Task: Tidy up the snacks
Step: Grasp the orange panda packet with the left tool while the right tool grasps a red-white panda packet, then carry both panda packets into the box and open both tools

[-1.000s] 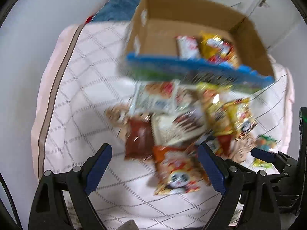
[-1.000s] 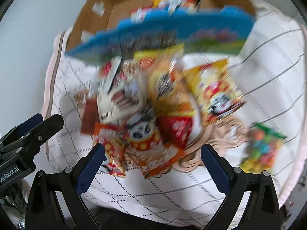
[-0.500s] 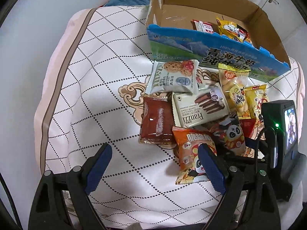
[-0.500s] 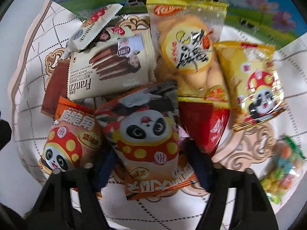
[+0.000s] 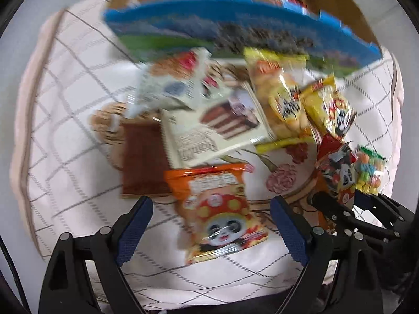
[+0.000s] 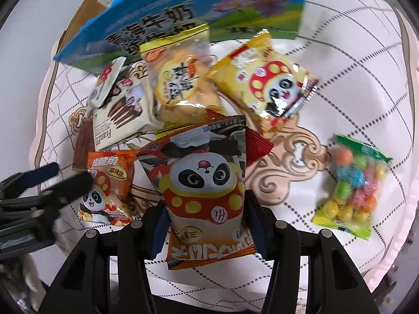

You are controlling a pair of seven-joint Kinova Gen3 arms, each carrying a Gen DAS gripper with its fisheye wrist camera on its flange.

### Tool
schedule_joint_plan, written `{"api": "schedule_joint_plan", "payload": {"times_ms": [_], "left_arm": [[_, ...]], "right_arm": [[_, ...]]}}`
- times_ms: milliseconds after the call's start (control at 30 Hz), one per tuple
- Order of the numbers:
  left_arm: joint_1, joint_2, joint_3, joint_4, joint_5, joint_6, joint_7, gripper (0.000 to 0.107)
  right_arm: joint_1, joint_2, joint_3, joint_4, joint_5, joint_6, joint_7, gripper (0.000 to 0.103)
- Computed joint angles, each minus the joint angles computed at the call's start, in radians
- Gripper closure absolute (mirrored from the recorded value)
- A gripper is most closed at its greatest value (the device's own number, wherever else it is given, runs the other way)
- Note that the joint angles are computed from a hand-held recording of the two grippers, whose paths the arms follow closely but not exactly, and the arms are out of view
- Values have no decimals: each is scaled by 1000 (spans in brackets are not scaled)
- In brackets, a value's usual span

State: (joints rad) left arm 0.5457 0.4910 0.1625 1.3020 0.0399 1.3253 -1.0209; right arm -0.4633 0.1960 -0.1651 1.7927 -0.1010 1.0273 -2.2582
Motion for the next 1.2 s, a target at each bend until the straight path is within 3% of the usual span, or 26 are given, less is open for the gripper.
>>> {"api": "schedule_joint_plan", "payload": {"times_ms": [200,267,300,433,567,700,767,900,967,1133,1200], "left_arm": [[1,110,9,-58,19,62,-10,17],[12,106,-5,-32,19,35,-8,42],[10,102,-4,-18,24,26,-9,43],[26,47,-7,51,6,-31,5,51],[54,-53,-17,141,5,-83,40,53],[115,-138,-97,168,26,-103,31,53],[137,-168,-135,142,34,-101,18,53],[99,-178,-133,14,37,-60,-16,53],[49,-156,-89,-78,10,-22,-26,53],[-70,-39,51,-310,-148,4,-58,53],[-86,16,59,-401,-180,46,-81,53]], "right_arm": [[26,11,9,6,-27,-12,15,47],[23,16,6,13,-30,-25,11,47],[15,19,4,13,-27,-28,1,47],[12,3,0,33,-34,-36,-1,50],[16,-18,-6,43,-65,-53,2,53],[33,-52,-6,19,-102,-50,26,54],[47,-71,-1,-7,-117,-38,43,54],[82,-93,14,-82,-154,-20,79,54],[104,-93,25,-140,-161,-1,99,54],[122,-2,59,-369,-46,87,75,54],[123,59,80,-462,4,128,68,54]]}}
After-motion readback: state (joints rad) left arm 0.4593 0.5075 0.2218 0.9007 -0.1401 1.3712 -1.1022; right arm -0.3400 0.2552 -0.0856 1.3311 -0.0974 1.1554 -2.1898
